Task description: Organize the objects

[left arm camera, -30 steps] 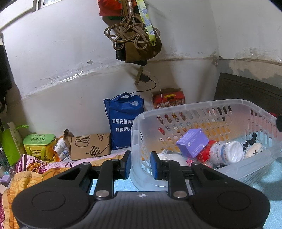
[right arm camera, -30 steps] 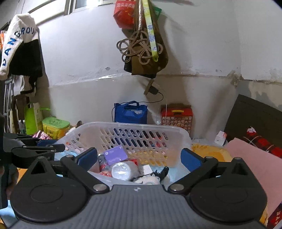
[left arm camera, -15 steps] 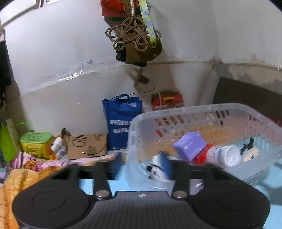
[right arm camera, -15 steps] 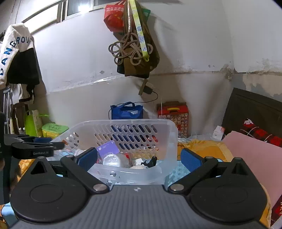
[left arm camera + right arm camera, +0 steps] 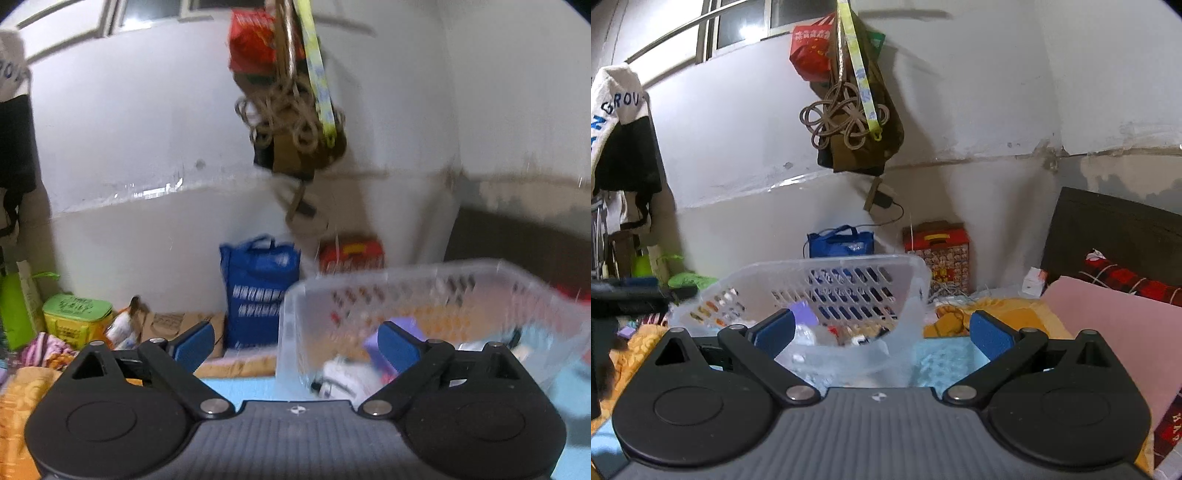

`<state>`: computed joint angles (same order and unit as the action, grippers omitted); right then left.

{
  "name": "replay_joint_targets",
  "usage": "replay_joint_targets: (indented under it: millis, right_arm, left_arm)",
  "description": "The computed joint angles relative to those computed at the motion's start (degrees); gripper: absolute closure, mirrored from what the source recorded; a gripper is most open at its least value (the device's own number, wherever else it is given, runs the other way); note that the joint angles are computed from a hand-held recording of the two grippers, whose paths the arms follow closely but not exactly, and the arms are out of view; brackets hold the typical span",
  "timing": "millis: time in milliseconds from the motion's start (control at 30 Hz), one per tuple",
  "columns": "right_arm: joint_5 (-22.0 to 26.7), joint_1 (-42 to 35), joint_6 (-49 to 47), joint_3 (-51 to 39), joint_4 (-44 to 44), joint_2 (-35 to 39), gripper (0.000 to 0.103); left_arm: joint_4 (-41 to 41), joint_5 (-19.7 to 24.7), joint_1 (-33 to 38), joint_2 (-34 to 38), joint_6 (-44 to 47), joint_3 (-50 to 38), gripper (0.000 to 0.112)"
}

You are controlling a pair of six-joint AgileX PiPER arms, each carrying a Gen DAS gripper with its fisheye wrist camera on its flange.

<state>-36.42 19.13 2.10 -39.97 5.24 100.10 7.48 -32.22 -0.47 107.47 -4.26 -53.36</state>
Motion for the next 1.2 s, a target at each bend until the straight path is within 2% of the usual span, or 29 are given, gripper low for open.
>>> replay_joint_targets:
  millis: [133,200,267,333,400,433,467,500,600,633,700,767,833,900,1033,1067,1133,1200]
  right_arm:
    - [-3.2,-1.4,4.2,3.8,-4.5,-0.8,0.000]
    - [-6.0,0.2,1.1,6.3,-0.1,-1.4,0.000]
    - [-9.5,4.0,-6.9,8.7,8.4,-2.1,0.000]
    - [-15.8,9.1,-12.7,10.7,18.4,-1.4,0.000]
    - [-25.2,14.4,-12.5,13.0,25.9,1.1,0.000]
    - [-27.6,15.9,-11.5,13.7,27.5,2.0,0.000]
    - [-28.1,16.6,-10.2,14.3,27.8,2.1,0.000]
    - [-26.2,16.2,-8.8,14.6,26.2,1.5,0.000]
    - [-11.9,11.5,-5.8,13.2,17.1,-2.0,0.000]
    - [-9.7,10.5,-4.8,12.7,15.4,-2.3,0.000]
    - [-9.1,9.3,-1.5,12.6,12.3,-1.3,0.000]
    - [-6.4,7.3,2.9,12.5,6.7,-1.4,0.000]
    - [-5.0,7.1,4.7,12.8,6.2,-2.2,0.000]
    - [-1.6,7.9,1.5,11.5,10.2,-3.1,0.000]
    - [3.4,10.8,-14.9,8.3,27.9,-4.6,0.000]
    - [4.7,11.1,-19.1,7.2,31.7,-5.1,0.000]
    - [8.3,10.7,-25.4,5.2,36.3,-6.6,0.000]
    - [10.6,10.4,-29.1,2.5,39.8,-7.0,0.000]
  left_arm:
    - [8.1,-7.8,4.7,-1.4,-9.7,4.1,0.015]
    - [11.8,-9.7,6.9,-1.9,-14.0,5.2,0.014]
    - [15.9,-7.0,8.5,-2.7,-17.4,4.9,0.010]
    - [17.3,-3.5,8.9,-3.2,-18.1,4.8,0.010]
    - [18.4,0.5,8.9,-3.9,-18.8,4.9,0.010]
    - [19.9,2.4,9.1,-4.6,-19.6,5.2,0.010]
    - [20.7,3.4,9.3,-5.1,-19.8,5.7,0.010]
    - [21.5,3.7,9.8,-5.7,-19.9,6.6,0.010]
    - [25.3,4.1,11.4,-7.7,-21.3,9.4,0.010]
    - [24.6,4.2,11.6,-8.5,-20.3,10.6,0.010]
    - [22.7,4.1,11.9,-10.0,-17.3,13.5,0.010]
    - [21.7,5.3,11.4,-11.3,-16.1,15.2,0.010]
    - [19.2,6.5,10.0,-13.2,-13.8,17.4,0.010]
    - [19.3,8.4,8.1,-15.2,-14.0,18.6,0.010]
    - [31.6,13.9,4.2,-17.9,-26.9,17.4,0.010]
    - [32.9,15.2,2.9,-18.4,-28.4,16.7,0.010]
    - [30.4,18.2,-0.2,-19.0,-26.5,15.0,0.010]
    - [33.8,22.1,-2.7,-18.0,-30.8,11.3,0.010]
